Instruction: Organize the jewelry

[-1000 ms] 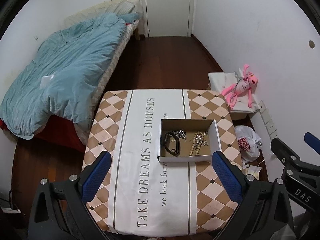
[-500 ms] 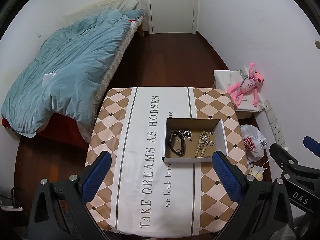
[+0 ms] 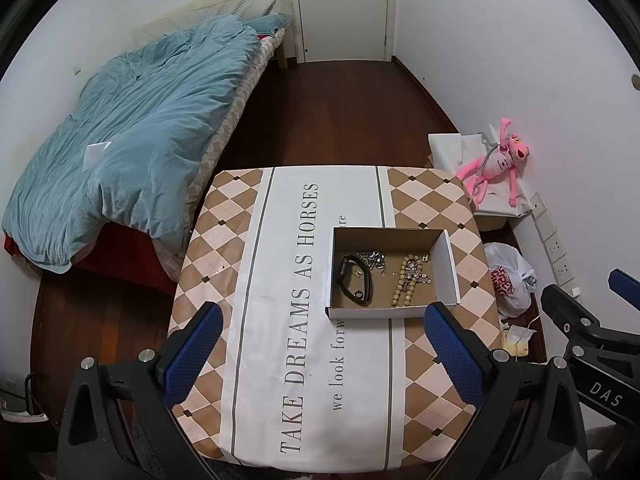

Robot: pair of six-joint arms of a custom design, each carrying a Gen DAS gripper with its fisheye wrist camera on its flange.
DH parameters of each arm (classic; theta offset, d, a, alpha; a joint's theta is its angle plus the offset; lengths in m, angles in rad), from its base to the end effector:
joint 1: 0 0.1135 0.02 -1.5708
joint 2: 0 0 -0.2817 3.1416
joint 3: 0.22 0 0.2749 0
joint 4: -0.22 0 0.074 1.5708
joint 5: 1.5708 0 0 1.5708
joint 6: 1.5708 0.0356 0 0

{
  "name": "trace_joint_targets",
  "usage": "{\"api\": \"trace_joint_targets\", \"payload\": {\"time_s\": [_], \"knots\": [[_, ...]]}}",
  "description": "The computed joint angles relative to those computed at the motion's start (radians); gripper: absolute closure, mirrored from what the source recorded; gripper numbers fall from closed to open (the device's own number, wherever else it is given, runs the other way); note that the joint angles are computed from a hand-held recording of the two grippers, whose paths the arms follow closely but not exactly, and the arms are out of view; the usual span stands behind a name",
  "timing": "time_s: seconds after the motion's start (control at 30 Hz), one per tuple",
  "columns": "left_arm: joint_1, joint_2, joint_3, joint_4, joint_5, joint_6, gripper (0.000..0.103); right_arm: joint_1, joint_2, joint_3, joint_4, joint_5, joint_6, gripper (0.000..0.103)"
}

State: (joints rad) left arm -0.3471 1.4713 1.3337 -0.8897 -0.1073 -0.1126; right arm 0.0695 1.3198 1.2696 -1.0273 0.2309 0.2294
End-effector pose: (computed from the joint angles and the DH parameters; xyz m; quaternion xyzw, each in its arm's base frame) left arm 0.3046 -0.1061 0.3228 0.0982 0.9570 -0.0108 0.2728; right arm 0.2723 0.0108 0.3371 0.1050 0.9580 -0.0744 0.2565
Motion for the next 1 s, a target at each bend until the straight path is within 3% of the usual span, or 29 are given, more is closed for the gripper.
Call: {"api": "trace_joint_targets", "payload": {"time_s": [1.0], "knots": [[0.008,-0.021,-0.007,0.009,-0.013,0.015,0.000,0.009,0.001,0.010,-0.012,-0.001,0.007,0.000]]}}
